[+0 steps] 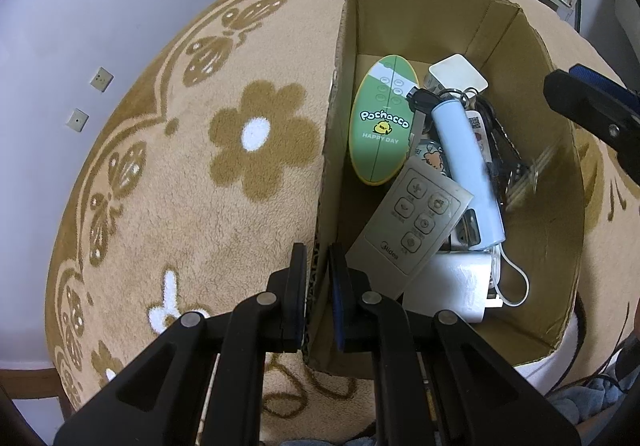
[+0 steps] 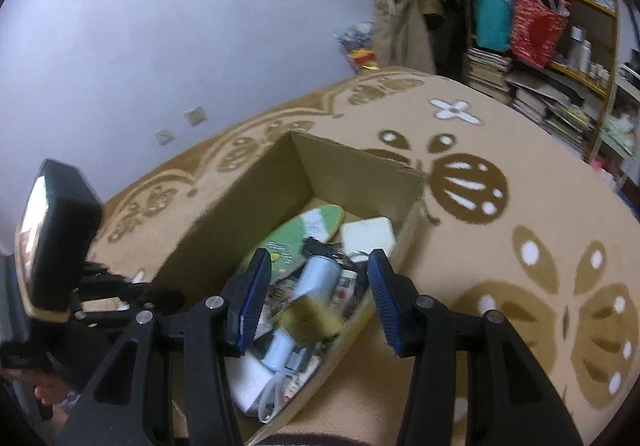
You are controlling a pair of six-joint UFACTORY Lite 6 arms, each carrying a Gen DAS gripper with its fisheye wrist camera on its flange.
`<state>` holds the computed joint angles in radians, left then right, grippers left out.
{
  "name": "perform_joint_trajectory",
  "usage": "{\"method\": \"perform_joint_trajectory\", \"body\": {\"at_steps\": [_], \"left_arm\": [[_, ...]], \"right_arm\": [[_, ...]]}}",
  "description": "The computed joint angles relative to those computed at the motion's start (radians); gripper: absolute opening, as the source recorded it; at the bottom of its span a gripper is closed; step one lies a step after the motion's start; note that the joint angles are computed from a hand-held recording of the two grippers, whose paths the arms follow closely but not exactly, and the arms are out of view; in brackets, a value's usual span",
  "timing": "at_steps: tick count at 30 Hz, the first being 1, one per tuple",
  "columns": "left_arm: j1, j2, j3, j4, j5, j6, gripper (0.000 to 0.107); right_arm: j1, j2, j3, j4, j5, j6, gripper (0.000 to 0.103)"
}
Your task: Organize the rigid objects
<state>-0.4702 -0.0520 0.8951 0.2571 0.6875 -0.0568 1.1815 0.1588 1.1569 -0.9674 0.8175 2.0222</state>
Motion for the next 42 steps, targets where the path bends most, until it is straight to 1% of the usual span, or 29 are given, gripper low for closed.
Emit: {"method": "perform_joint_trajectory", "body": {"at_steps": [4, 7, 9, 11, 15, 19, 25, 29, 30, 35, 38, 41, 42], "left_arm": [[0.005, 0.002, 0.001, -0.009, 0.001, 0.007, 0.011], [0.007, 0.004, 0.004, -0.009, 0.000, 0.002, 0.011], [0.005, -0.002, -0.002, -0.003, -0.006, -0.001, 0.011], [0.006, -0.008, -0.005, -0.005, -0.006, 0.004, 0.011], [0.008, -0.014, -0.008, -0.013, -0.008, 0.005, 0.011], [0.006, -0.010, 0.000, -0.010, 0.003, 0.000, 0.012], [-0.005, -0.035, -0.010, 0.001, 0.000, -0.001, 0.012], [0.004, -0.070, -0.021, -0.015, -0.003, 0.023, 0.013], [0.006, -0.084, -0.022, -0.018, -0.001, 0.025, 0.015], [0.020, -0.156, -0.044, -0.062, 0.009, 0.067, 0.019], [0.009, -0.216, -0.065, -0.063, 0.019, 0.079, 0.023], [0.015, -0.287, -0.075, -0.105, 0.038, 0.114, 0.037], [0.021, -0.310, -0.078, -0.119, 0.043, 0.125, 0.047]], "right_arm": [[0.001, 0.010, 0.016, 0.041, 0.018, -0.020, 0.054], [0.013, 0.029, 0.063, 0.083, 0.073, -0.065, 0.054], [0.022, 0.029, 0.077, 0.087, 0.106, -0.057, 0.059], [0.036, 0.015, 0.072, 0.077, 0.126, -0.022, 0.070], [0.060, 0.006, 0.077, 0.095, 0.189, -0.012, 0.080], [0.081, -0.007, 0.072, 0.136, 0.264, 0.018, 0.093], [0.120, -0.022, 0.066, 0.165, 0.345, 0.088, 0.103], [0.159, 0.012, 0.111, 0.182, 0.415, 0.074, 0.103], [0.168, 0.026, 0.128, 0.189, 0.435, 0.068, 0.103], [0.211, 0.051, 0.162, 0.220, 0.480, 0.095, 0.103], [0.241, 0.061, 0.186, 0.231, 0.525, 0.121, 0.103], [0.276, 0.064, 0.208, 0.242, 0.577, 0.137, 0.103], [0.285, 0.063, 0.213, 0.250, 0.586, 0.140, 0.103]]}}
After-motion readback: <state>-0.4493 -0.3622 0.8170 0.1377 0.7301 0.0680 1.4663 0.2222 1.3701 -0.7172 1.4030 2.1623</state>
